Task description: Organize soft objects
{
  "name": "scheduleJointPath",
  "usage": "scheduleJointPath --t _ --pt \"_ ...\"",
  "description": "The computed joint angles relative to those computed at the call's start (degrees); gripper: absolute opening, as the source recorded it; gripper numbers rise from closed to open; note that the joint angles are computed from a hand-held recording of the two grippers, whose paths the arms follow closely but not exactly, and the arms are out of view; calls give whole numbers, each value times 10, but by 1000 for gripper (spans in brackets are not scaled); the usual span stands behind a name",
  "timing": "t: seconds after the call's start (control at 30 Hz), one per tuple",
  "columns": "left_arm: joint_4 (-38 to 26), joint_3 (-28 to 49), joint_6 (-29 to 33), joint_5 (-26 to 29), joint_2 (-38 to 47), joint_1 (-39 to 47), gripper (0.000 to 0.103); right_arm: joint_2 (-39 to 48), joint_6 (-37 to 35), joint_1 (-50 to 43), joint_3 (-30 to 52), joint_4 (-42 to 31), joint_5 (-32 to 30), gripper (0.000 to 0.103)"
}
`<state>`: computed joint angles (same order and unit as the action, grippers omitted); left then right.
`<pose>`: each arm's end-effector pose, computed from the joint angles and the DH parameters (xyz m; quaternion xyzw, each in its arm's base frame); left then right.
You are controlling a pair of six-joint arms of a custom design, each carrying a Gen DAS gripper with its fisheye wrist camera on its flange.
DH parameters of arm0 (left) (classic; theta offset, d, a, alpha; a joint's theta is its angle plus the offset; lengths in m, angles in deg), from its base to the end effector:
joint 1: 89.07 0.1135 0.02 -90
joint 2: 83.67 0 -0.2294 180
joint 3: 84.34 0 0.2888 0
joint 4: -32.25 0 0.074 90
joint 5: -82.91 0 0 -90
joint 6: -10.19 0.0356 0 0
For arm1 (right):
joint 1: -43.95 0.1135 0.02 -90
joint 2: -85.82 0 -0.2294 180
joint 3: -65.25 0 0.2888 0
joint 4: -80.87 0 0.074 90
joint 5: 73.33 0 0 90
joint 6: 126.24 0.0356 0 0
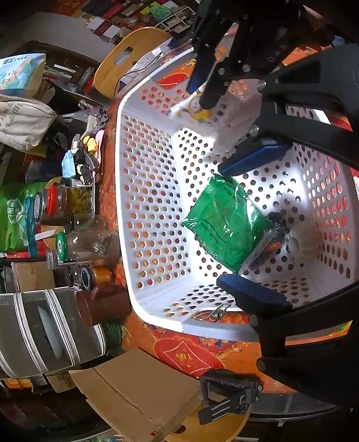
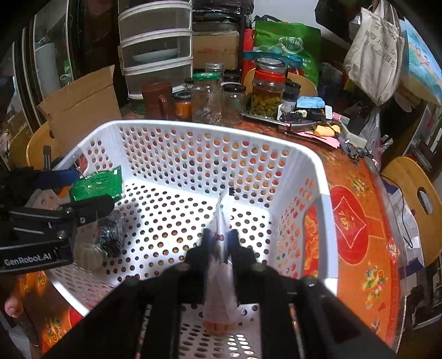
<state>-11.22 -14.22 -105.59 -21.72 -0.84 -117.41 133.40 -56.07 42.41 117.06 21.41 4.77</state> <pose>0.2978 -0.1504 0.1875 -0.0158 0.9496 -0.0228 0.3123 0.2155 0.0016 0.2147 -0.1814 0.9322 0.0421 0.3104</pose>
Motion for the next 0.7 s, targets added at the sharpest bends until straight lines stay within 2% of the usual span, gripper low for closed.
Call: scheduleJointPath --t 0.07,0.13,0.2,0.27,0.37,0.43,0.6,0.7 --pt "0 -2 1 0 -3 1 72 -5 -5 -10 4 -8 -9 37" --pt "1 -5 0 5 -8 3 74 -8 -8 -14 7 -12 -8 65" --pt "0 -6 -3 5 -11 3 79 -14 -11 -18 9 -17 -9 76" --pt "-3 -8 -4 -1 -20 -1 91 -21 -16 -26 12 -24 -18 77" --pt "-12 -12 -4 -17 -36 -10 100 -22 -26 -50 24 -46 -46 87" --pt "-25 -17 -6 -27 -57 -16 103 -33 -37 -66 29 -65 -60 94" --pt "-61 -37 -22 -47 -123 -35 103 -77 -63 -113 37 -110 -102 101" --pt "-93 -50 -42 -82 -176 -67 103 -113 -78 -132 40 -137 -112 103"
